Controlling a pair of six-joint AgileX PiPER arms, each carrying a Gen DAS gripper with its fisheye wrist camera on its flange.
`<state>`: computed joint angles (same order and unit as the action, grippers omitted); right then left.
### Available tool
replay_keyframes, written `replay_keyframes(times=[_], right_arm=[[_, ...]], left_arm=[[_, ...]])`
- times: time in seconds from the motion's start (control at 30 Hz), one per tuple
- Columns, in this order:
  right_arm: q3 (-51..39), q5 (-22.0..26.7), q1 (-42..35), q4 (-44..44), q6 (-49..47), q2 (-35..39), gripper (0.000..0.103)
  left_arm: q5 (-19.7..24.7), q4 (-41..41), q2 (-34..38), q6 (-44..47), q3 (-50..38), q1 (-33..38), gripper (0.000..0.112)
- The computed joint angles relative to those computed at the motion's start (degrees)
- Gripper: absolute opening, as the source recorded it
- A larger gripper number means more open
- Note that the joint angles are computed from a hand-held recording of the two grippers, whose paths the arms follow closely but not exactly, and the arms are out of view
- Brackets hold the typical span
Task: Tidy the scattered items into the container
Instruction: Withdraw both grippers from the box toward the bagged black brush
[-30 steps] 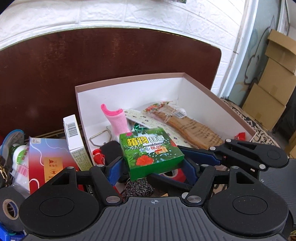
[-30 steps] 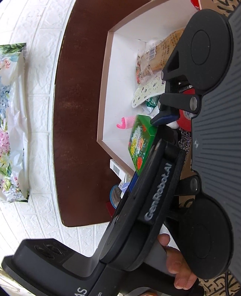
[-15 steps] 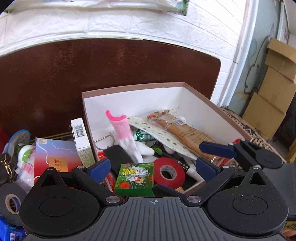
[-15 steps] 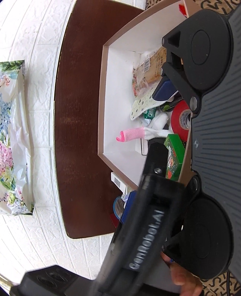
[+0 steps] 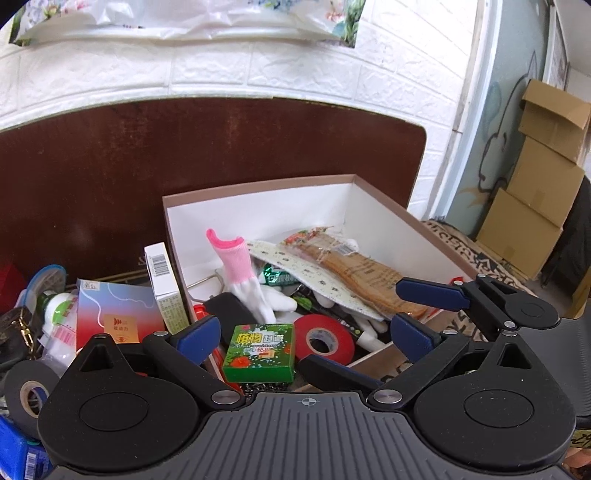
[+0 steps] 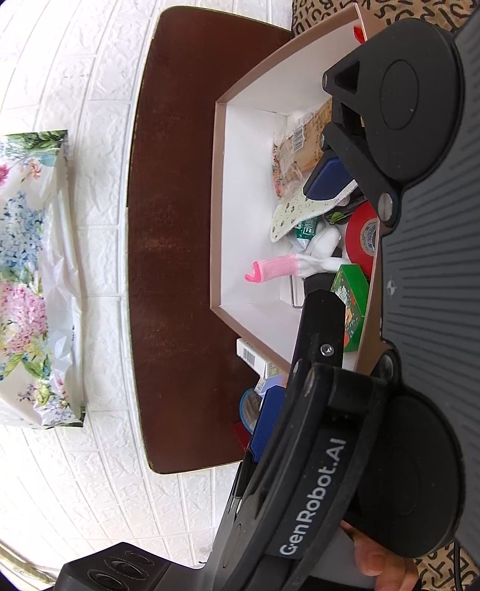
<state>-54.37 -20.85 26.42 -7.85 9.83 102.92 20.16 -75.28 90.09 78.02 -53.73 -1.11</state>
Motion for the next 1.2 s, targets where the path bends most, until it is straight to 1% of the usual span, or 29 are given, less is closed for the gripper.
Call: replay_keyframes(times=[0.13, 0.27, 0.47, 0.57, 0.63, 0.73, 0.97, 1.07, 1.2], right_arm=[[1.9, -1.4, 1.0, 2.6, -2.0, -1.7, 0.102], [4.7, -4.3, 2.5, 5.7, -4.3, -3.8, 0.102], [9.5, -9.6, 7.6, 16.0, -15.2, -6.4, 0.102], [12.2, -12.4, 10.5, 18.8, -18.3, -7.4, 0.102], [13.5, -13.8, 12.7, 21.0, -20.5, -7.7, 0.102], [15.5, -15.4, 16.0, 23.8, -22.7, -7.6, 0.102], [17.7, -18.1, 22.0, 27.1, -22.7, -4.4, 0.102], [18.1, -18.6, 24.0, 28.1, -21.7, -2.6, 0.102], [18.0, -18.4, 26.3, 29.8, -21.2, -0.5, 0.101]], left_arm=[[0.5, -2.3, -3.0, 1.9, 2.5, 0.4, 0.103], [0.6, -8.1, -6.8, 6.6, 6.5, 1.2, 0.103], [1.2, -16.7, -13.5, 14.2, 14.3, 3.6, 0.103], [1.9, -21.7, -17.3, 19.0, 19.2, 5.5, 0.103], [2.6, -23.3, -19.4, 20.3, 22.2, 7.0, 0.103], [4.6, -23.0, -21.7, 20.1, 26.2, 10.1, 0.103], [8.7, -20.8, -25.2, 20.5, 34.1, 17.9, 0.103], [11.0, -19.9, -24.7, 21.8, 36.5, 22.0, 0.103], [13.1, -18.6, -22.2, 23.2, 38.1, 26.8, 0.103]])
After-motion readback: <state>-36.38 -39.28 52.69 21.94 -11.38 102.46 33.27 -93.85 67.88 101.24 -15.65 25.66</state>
